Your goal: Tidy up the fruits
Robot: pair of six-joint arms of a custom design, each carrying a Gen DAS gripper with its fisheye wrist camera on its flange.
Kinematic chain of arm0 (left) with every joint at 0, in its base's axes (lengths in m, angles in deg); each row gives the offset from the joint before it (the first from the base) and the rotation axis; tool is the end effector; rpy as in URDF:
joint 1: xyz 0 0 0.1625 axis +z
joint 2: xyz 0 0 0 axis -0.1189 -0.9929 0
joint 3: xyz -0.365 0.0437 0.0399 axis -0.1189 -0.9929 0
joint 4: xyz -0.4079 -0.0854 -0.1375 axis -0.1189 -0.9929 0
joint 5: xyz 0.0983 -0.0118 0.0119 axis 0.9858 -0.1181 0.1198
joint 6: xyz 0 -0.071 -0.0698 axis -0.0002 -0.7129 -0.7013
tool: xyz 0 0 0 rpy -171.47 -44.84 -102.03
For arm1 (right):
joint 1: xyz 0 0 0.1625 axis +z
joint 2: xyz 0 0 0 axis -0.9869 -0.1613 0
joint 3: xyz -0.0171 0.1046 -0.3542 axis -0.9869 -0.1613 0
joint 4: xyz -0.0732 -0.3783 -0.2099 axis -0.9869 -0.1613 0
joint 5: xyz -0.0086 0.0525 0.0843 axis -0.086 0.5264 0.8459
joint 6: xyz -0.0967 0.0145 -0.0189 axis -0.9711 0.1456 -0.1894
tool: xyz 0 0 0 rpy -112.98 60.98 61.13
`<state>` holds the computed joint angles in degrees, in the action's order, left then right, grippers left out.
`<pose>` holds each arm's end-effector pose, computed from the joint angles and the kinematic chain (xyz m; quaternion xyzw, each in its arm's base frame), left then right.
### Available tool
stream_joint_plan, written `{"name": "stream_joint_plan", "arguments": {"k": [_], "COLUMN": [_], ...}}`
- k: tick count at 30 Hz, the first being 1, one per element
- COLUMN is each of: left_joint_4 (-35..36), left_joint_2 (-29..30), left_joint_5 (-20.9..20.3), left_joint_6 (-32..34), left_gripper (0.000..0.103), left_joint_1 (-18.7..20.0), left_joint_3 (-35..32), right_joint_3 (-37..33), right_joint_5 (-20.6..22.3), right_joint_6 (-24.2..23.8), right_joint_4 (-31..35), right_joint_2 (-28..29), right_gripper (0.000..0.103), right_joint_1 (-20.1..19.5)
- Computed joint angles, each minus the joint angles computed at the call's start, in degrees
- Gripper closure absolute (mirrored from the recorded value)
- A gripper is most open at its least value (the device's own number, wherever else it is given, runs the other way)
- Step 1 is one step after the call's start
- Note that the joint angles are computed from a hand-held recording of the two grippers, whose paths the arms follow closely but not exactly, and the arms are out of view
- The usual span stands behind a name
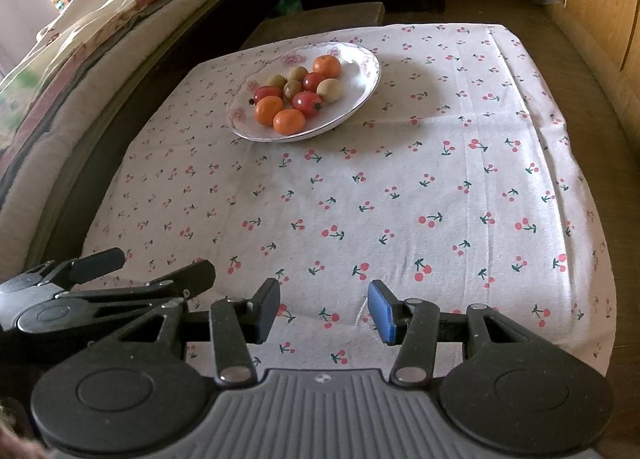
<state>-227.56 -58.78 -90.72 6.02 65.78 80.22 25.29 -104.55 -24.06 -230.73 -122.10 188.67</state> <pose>-0.1313 -0.6112 0.1908 0.2215 0.8884 -0.2349 0.3263 0.2630 -0.5663 0.0755 0.0114 -0.9320 0.2706 0.2409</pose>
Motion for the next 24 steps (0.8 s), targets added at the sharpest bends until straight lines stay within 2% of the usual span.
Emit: {"name": "stream_joint_plan", "arguments": {"k": [24], "left_joint_4": [-1.1], "left_joint_2": [0.0], "left_joint_5": [0.8], "left_joint_6": [0.7], "left_gripper": [0.000], "left_joint_1": [-0.2], "left_joint_3": [0.4], "right_joint_3": [-0.1], "right_joint_5": [-0.1], "right_joint_6": [-0.1], "right_joint_4": [0.1], "right_joint_2": [0.2], "right_gripper": [0.054], "right_joint_1": [0.0]}}
